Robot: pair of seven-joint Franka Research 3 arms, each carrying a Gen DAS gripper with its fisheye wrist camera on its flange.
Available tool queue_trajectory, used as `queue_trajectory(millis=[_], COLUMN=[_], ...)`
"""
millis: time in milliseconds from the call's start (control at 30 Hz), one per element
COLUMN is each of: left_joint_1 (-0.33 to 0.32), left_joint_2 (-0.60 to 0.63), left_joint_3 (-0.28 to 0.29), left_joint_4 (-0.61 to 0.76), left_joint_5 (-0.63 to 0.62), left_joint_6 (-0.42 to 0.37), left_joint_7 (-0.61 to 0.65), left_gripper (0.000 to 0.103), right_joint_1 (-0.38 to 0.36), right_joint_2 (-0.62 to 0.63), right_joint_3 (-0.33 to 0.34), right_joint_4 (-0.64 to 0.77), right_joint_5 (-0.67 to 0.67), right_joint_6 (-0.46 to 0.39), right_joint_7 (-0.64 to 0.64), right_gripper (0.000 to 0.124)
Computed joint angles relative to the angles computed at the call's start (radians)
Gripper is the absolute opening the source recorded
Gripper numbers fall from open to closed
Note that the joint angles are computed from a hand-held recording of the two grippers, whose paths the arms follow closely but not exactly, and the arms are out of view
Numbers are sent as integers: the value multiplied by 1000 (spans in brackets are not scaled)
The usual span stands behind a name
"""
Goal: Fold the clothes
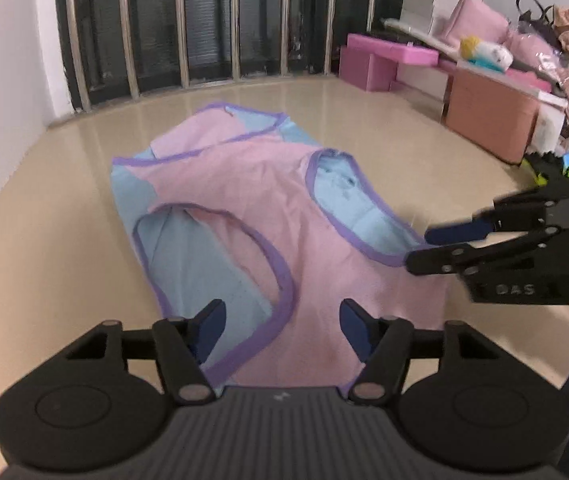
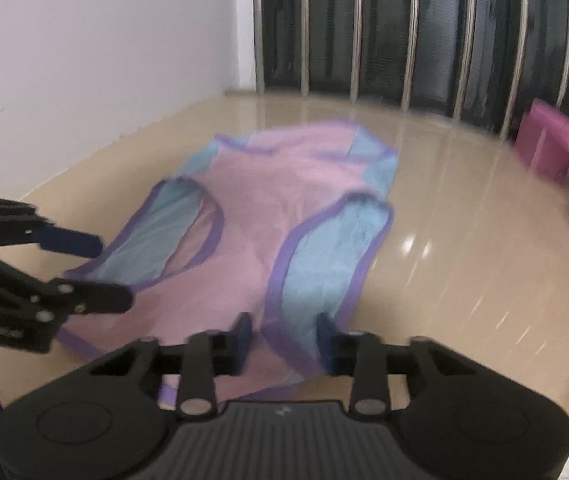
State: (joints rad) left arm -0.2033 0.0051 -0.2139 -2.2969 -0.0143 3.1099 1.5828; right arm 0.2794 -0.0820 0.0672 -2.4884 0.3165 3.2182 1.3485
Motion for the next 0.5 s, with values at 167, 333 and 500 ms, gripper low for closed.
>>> queue_trajectory(millis=[167, 333, 500], left_joint_1=[18, 1, -46], left_joint_2=[20, -11, -29], left_joint_3=[-38, -35, -6], left_joint_4=[18, 3, 35], left_joint_5=[-312, -577, -865], left_joint_6=[-44, -98, -195], left_joint_7=[279, 538, 799], left_gripper=[49, 49, 49], right_joint_1=[129, 167, 66], right_joint_2=[-133, -292, -241], right_joint_3=[-106, -130, -24], right_joint_4=[-72, -182, -166], right_joint_5=[183, 341, 244], right_joint_6=[-145, -187, -106], right_joint_7=[-175, -209, -114], right_gripper=[5, 12, 27])
